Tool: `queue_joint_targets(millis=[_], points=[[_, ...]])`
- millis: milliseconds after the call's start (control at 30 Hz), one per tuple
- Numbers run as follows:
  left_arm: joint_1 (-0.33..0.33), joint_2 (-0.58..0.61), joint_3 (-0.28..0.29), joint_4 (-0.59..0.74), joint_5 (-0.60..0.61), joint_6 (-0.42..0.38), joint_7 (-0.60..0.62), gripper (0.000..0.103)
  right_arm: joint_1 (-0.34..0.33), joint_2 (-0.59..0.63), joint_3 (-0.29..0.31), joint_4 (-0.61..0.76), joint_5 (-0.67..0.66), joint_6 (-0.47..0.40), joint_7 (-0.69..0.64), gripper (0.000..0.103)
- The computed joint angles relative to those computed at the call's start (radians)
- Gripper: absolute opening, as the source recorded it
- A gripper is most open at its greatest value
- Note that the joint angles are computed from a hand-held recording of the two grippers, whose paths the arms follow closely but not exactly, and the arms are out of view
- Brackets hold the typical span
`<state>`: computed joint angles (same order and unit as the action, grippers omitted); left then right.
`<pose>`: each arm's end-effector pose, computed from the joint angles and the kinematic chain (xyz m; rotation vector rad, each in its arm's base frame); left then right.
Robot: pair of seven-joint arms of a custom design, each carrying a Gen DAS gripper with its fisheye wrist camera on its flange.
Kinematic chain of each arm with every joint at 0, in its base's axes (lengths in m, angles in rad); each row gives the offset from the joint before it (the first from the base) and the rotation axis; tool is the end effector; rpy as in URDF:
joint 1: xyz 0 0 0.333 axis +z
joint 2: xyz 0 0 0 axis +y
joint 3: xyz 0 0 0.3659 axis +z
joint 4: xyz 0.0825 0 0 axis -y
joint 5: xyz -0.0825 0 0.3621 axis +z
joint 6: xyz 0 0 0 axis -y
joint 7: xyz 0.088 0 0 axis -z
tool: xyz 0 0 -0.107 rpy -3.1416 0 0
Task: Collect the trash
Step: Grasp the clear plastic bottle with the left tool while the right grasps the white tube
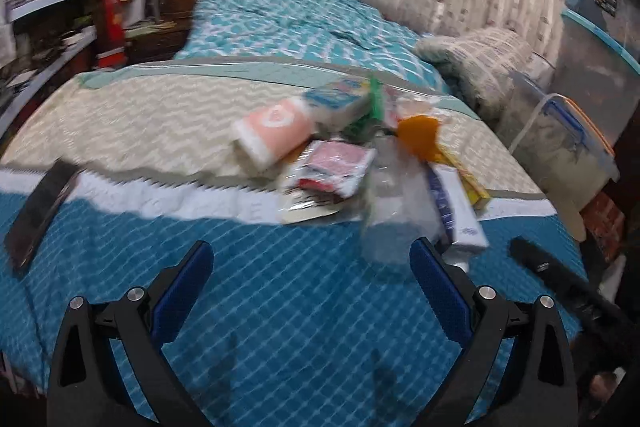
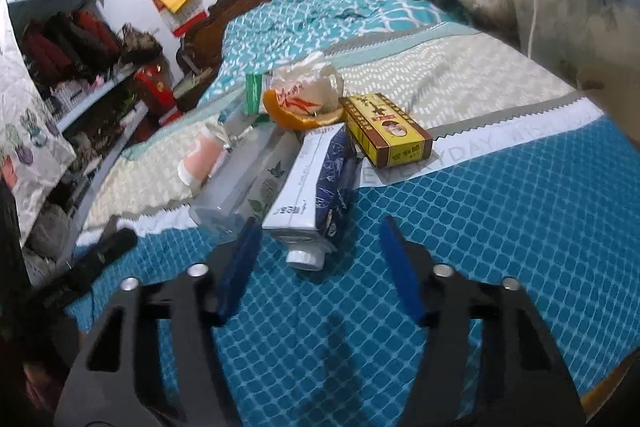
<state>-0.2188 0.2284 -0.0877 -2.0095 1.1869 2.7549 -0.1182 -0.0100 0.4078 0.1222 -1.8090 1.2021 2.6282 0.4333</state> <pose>0.5732 -0.2177 0.4430 -2.0419 1.3901 -0.7543 0.6728 0.0427 0.4095 -1.7949 1.3896 -0.1245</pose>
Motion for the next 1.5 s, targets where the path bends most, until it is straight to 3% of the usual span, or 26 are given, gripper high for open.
queue_joint_targets(millis=[133, 200, 267, 333, 367, 433, 667, 767, 867, 967, 1033, 1067, 1167, 1233, 1267, 1333, 1400, 1500], points=[[0.003, 0.100, -0.006, 0.125, -0.069, 0.058, 0.160, 0.090, 0.022, 0.056, -0.017, 0.062, -0.131, -0.038, 0.088, 0.062], [0.008, 0.164, -0.023, 0.198, -0.172, 0.038, 0.302, 0.083, 0.019, 0.081, -0.010, 0.092, -0.166, -0.049, 0.114, 0.067], [0.047, 0.230, -0.075, 0.258, -0.322, 0.041, 0.465, 0.075, 0.017, 0.104, -0.003, 0.122, -0.195, -0.055, 0.139, 0.074], [0.066, 0.271, -0.099, 0.292, -0.416, 0.031, 0.551, 0.070, 0.019, 0.119, 0.001, 0.139, -0.224, -0.047, 0.158, 0.075], [0.070, 0.276, -0.101, 0.290, -0.446, 0.037, 0.572, 0.061, 0.013, 0.123, 0.009, 0.142, -0.229, -0.046, 0.154, 0.076], [0.092, 0.293, -0.123, 0.299, -0.529, 0.035, 0.642, 0.060, 0.003, 0.127, 0.022, 0.141, -0.229, -0.044, 0.150, 0.078], [0.017, 0.170, 0.004, 0.112, -0.546, 0.180, 0.629, 0.058, -0.003, 0.115, 0.039, 0.123, -0.237, -0.022, 0.123, 0.080], [0.045, 0.072, -0.008, -0.048, -0.574, 0.296, 0.684, 0.059, 0.008, 0.115, 0.038, 0.123, -0.255, -0.019, 0.120, 0.084], [0.010, 0.015, 0.031, -0.137, -0.575, 0.326, 0.679, 0.060, 0.045, 0.133, 0.022, 0.135, -0.309, 0.021, 0.147, 0.087], [-0.094, 0.004, 0.141, -0.131, -0.439, 0.272, 0.520, 0.082, 0.080, 0.167, -0.001, 0.171, -0.395, 0.041, 0.228, 0.087], [-0.093, 0.017, 0.136, -0.105, -0.398, 0.239, 0.474, 0.083, 0.061, 0.180, 0.022, 0.181, -0.403, 0.057, 0.226, 0.072], [-0.094, 0.034, 0.132, -0.075, -0.379, 0.207, 0.459, 0.083, 0.036, 0.181, 0.045, 0.186, -0.397, 0.026, 0.206, 0.059], [-0.063, 0.078, 0.072, 0.000, -0.398, 0.105, 0.502, 0.085, -0.006, 0.146, 0.065, 0.144, -0.370, -0.004, 0.164, 0.058], [-0.029, 0.101, 0.022, 0.024, -0.450, 0.070, 0.570, 0.074, -0.035, 0.124, 0.070, 0.120, -0.336, -0.045, 0.126, 0.058], [-0.008, 0.112, -0.006, 0.023, -0.505, 0.086, 0.638, 0.060, -0.066, 0.106, 0.076, 0.100, -0.301, -0.088, 0.093, 0.058], [-0.022, 0.097, 0.000, 0.017, -0.493, 0.059, 0.649, 0.059, -0.123, 0.091, 0.080, 0.094, -0.239, -0.229, 0.032, 0.058], [0.018, 0.053, -0.033, -0.044, -0.550, 0.113, 0.712, 0.058, -0.165, 0.086, 0.074, 0.094, -0.187, -0.358, -0.001, 0.057], [0.004, -0.032, 0.019, -0.139, -0.507, 0.222, 0.631, 0.058, -0.175, 0.065, 0.047, 0.073, -0.094, -0.366, -0.043, 0.056]])
